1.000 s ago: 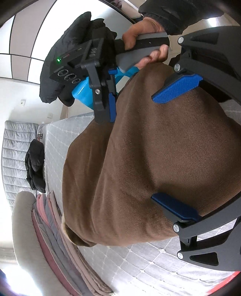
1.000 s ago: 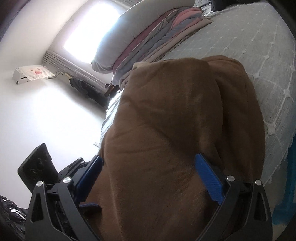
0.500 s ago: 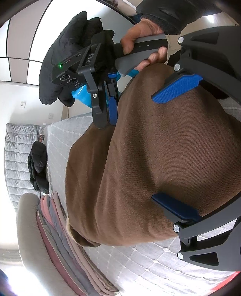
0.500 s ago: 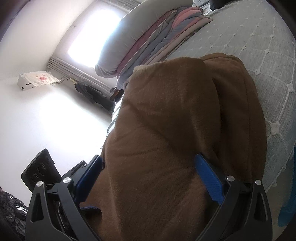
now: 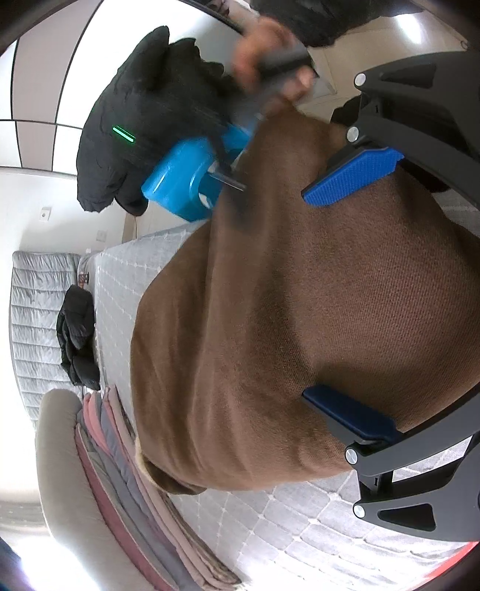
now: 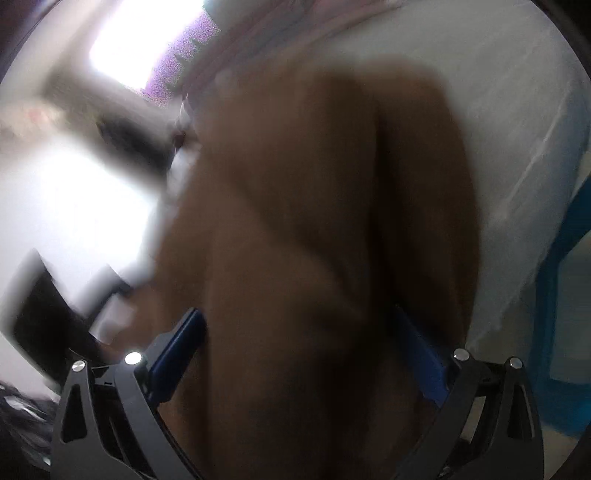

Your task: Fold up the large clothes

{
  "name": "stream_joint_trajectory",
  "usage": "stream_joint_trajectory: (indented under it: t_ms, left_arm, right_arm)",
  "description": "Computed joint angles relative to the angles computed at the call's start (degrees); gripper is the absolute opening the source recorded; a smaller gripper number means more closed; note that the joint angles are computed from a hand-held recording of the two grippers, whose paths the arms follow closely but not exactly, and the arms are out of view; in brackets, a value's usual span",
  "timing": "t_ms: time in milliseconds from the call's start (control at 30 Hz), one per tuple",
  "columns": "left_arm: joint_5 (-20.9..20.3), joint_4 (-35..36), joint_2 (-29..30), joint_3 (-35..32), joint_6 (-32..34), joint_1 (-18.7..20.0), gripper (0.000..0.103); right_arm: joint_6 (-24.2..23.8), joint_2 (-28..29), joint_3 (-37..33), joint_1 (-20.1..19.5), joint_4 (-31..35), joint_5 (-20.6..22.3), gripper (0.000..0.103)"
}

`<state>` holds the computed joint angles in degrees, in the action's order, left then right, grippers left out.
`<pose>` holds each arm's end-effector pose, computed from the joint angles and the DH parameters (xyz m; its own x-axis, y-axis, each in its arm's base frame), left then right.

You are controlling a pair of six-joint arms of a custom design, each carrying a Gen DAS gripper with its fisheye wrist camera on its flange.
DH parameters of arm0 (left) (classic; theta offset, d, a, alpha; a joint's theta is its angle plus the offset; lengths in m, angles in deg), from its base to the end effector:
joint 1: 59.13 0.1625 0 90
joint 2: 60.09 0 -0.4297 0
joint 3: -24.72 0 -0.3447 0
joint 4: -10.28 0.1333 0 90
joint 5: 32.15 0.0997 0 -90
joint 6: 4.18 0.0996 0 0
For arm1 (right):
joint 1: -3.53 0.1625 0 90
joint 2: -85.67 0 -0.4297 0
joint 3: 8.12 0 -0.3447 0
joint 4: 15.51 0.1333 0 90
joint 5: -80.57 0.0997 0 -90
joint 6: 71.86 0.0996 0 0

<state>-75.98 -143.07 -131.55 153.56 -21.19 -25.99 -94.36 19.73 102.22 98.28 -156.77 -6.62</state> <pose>-0.2469 -0.4062 0.2213 -0.6657 0.3562 -0.6557 0.6672 0.6776 -0.3093 0.1818 -0.5191 0.2268 -0.8877 -0.4604 0.0007 -0.4567 0.8802 -0.1290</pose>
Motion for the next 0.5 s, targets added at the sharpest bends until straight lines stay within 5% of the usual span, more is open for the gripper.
stream_joint_trajectory:
  t_ms: [67, 167, 300, 433, 500]
  left_arm:
    - [0.12, 2.00, -0.77, -0.35, -0.48, -0.40, 0.095]
    - [-5.30, 1.44, -5.52, -0.43, -1.16, 0.97, 0.094]
    - [-7.65, 1.61, -13.62, 0.04, -5.20, 3.56, 0.094]
    - [-11.53, 5.64, -19.03, -1.69, -14.37, 10.32, 0.094]
    - [-15.40, 6.30, -18.83, -2.90, -15.70, 13.98, 0.094]
  right_arm:
    - [1.95, -1.09, -0.53, -0.33, 1.21, 2.24, 0.096]
    - [2.21, -5.83, -0.31, -2.42, 2.20, 12.70, 0.096]
    - [3.96, -8.69, -1.65, -2.07, 3.45, 5.50, 0.096]
    - [7.23, -7.40, -2.77, -3.61, 7.73, -1.93, 0.096]
    - [7.10, -6.05, -3.31, -4.90, 11.26, -0.93, 0.096]
